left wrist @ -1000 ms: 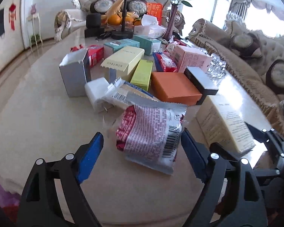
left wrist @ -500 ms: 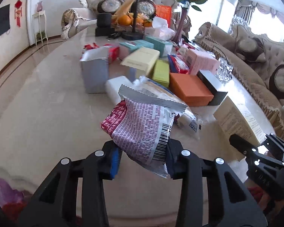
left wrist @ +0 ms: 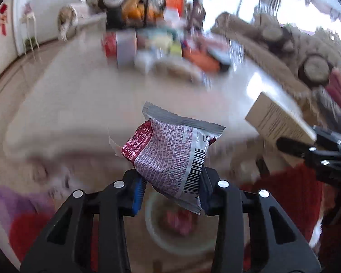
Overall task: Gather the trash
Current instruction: 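Move both held items over the wastebasket and open both tools, then grasp the open white box with the left tool while the right tool grasps the silver box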
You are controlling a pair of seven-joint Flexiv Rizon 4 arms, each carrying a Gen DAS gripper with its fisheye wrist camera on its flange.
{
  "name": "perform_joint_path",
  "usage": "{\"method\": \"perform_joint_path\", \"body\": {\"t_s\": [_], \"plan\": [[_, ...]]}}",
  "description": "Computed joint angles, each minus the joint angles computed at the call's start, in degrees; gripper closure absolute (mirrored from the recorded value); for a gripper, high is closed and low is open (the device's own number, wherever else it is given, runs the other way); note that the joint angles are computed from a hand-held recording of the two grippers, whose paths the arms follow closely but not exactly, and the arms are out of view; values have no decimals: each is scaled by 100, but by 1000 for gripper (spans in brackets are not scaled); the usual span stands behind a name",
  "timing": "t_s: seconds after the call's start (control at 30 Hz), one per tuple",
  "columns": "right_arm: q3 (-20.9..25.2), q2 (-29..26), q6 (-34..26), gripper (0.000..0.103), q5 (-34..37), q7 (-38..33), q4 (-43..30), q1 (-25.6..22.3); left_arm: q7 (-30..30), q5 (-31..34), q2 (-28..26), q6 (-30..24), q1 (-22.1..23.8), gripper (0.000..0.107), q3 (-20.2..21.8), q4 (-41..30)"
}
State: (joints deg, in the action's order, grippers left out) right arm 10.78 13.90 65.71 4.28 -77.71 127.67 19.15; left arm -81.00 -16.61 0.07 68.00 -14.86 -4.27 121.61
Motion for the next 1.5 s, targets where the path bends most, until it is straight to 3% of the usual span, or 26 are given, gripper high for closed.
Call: {"method": "perform_joint_path", "body": {"t_s": [0.13, 0.2, 0.33, 0.4, 0.5, 0.6, 0.67, 0.83, 0.93, 1.0, 1.03, 1.1, 1.17, 1.27, 1.37, 1.43, 1.5], "plan": [[50, 51, -735, 58, 414, -39, 204, 239, 117, -285, -84, -605, -84, 68, -42, 299], [17, -249, -1035, 58, 575, -58, 192, 294, 308, -514, -251, -761, -110, 68, -94, 341], [76, -910, -1270, 58, 325, 77, 95, 204, 250, -275, -803, -1344, -85, 66, -172, 33], [110, -1100, -1303, 57, 270, 97, 51, 161, 278, -403, -1044, -1613, -32, 61, -209, -86], [124, -1380, -1350, 55, 213, 144, -56, 89, 2, -173, -1214, -1867, -24, 46, -141, -204], [173, -1388, -1231, 40, 103, 320, 49, 17, -317, 273, -1303, -1789, -49, 38, -36, -265], [199, -1293, -1200, 40, 4, 425, 137, -16, -463, 430, -1314, -1795, -37, 38, -8, -286], [186, -1064, -1203, 39, 21, 441, 142, -70, -315, 112, -1089, -1396, 53, 38, -73, -39], [185, -823, -988, 39, 92, 401, 178, -85, -219, -176, -744, -839, 69, 38, -78, 248], [154, -607, -633, 39, 195, 330, 212, -103, 64, -738, -390, -357, 64, 38, -110, 514], [151, -475, -242, 39, 42, 427, 271, -178, 163, -998, -217, -102, 52, 38, -90, 599], [162, -434, 355, 39, -532, 804, 333, -385, -170, -686, -98, 187, 90, 38, 14, 473], [229, -621, 1184, 39, -1985, 1844, 368, -979, -886, 210, -105, 393, 214, 35, 115, 142], [47, -1096, 1896, 35, -4395, 3666, 91, -1711, -2059, 1692, -383, 476, 372, 30, 254, -651], [-612, -1658, 2352, 35, -6383, 5244, -541, -1771, -2518, 2114, -827, 584, 392, 30, 325, -1384], [-827, -1975, 2223, 35, -6643, 5327, -953, -1639, -2836, 2445, -1175, 466, 310, 30, 474, -1959], [-845, -2281, 1986, 35, -6135, 4824, -1314, -1465, -3124, 2720, -1574, 243, 212, 30, 645, -2610]]}}
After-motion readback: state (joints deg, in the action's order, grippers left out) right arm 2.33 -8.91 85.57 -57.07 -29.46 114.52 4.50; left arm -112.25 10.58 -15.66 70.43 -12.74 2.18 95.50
